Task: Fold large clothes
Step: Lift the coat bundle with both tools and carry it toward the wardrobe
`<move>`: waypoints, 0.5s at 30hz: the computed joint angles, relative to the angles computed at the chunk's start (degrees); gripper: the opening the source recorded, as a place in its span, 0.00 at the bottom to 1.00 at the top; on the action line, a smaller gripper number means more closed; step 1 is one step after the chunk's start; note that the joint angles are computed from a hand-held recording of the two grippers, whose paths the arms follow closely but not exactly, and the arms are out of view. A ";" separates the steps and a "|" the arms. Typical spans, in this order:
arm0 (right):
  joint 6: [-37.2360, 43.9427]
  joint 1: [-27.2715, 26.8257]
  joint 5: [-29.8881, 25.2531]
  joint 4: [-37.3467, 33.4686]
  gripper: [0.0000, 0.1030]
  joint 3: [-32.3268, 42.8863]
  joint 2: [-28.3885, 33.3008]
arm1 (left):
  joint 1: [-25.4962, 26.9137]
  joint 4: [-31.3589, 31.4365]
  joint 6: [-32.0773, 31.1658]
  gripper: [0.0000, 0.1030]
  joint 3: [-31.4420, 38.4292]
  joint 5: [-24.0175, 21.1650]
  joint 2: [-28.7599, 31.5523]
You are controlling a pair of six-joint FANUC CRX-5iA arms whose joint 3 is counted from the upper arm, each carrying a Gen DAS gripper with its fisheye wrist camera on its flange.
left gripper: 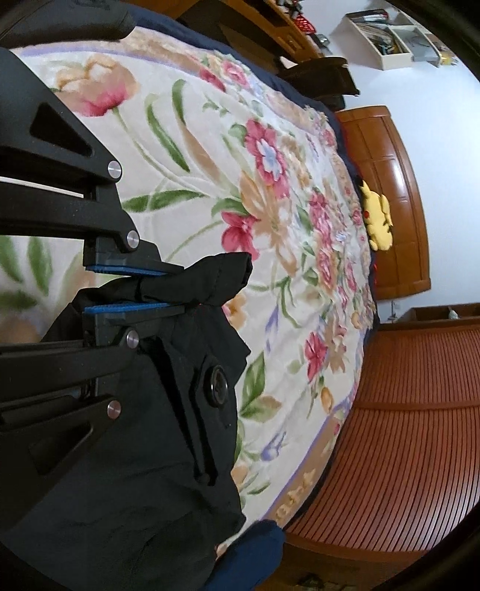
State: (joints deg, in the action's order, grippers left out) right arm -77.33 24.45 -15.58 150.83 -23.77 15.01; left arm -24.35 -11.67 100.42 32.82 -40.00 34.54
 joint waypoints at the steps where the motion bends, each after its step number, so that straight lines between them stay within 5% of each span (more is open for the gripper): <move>1: -1.00 -0.35 -0.11 0.83 0.09 -0.23 -0.14 | -0.34 -0.45 0.26 0.12 -0.16 0.07 -0.33; 15: 1.06 0.09 -5.01 -1.47 0.08 -7.28 -4.98 | -5.75 -6.66 2.54 0.12 4.99 -1.91 0.64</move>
